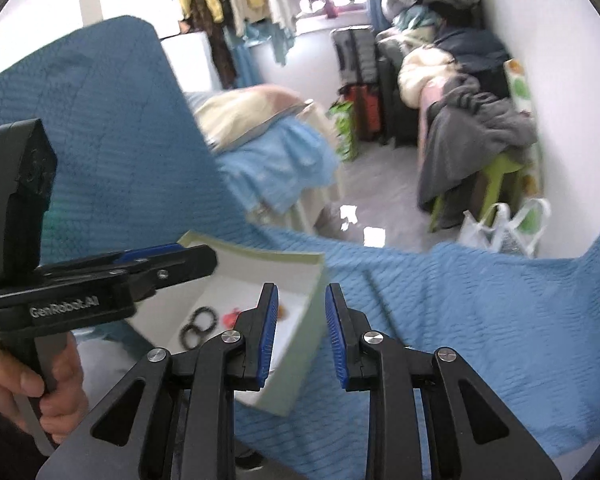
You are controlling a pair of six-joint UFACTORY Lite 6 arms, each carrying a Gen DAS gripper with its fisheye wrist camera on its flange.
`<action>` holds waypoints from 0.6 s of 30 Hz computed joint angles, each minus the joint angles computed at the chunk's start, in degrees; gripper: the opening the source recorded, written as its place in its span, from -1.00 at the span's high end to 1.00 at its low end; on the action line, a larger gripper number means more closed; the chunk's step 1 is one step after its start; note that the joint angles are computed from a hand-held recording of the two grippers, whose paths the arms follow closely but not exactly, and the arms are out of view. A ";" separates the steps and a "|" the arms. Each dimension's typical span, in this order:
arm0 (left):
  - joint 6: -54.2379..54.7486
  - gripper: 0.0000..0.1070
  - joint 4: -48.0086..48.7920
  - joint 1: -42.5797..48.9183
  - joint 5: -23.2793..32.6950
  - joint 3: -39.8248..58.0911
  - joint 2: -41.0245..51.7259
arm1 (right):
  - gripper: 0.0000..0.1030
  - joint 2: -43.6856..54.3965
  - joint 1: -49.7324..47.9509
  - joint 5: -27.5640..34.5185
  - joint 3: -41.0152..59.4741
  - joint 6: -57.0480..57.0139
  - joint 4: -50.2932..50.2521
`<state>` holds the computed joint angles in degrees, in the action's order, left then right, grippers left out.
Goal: Organize jewelry
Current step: 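Grasp the silver ball chain with the right tool while the left tool approaches the black pin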
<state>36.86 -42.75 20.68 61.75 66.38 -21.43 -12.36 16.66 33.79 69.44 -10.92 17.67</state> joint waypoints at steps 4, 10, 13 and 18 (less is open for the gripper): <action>-1.97 -0.01 -2.51 -6.69 -2.94 -0.02 2.54 | 0.56 -1.34 -6.97 -0.29 -3.45 -7.32 5.42; -7.23 -0.01 -1.13 -16.87 -9.58 1.15 9.47 | 0.57 -1.43 -14.18 -0.88 -10.02 -18.91 14.51; -9.99 0.00 0.56 -20.96 -12.52 2.05 13.05 | 0.57 -0.09 -16.19 -1.33 -12.99 -24.48 18.61; -14.54 0.04 4.67 -26.79 -16.02 3.34 19.65 | 0.57 4.05 -18.75 -1.88 -15.27 -32.04 23.17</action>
<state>22.32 -38.09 -6.10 45.73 69.72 -1.78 -8.31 -2.09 31.90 54.17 -42.95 40.83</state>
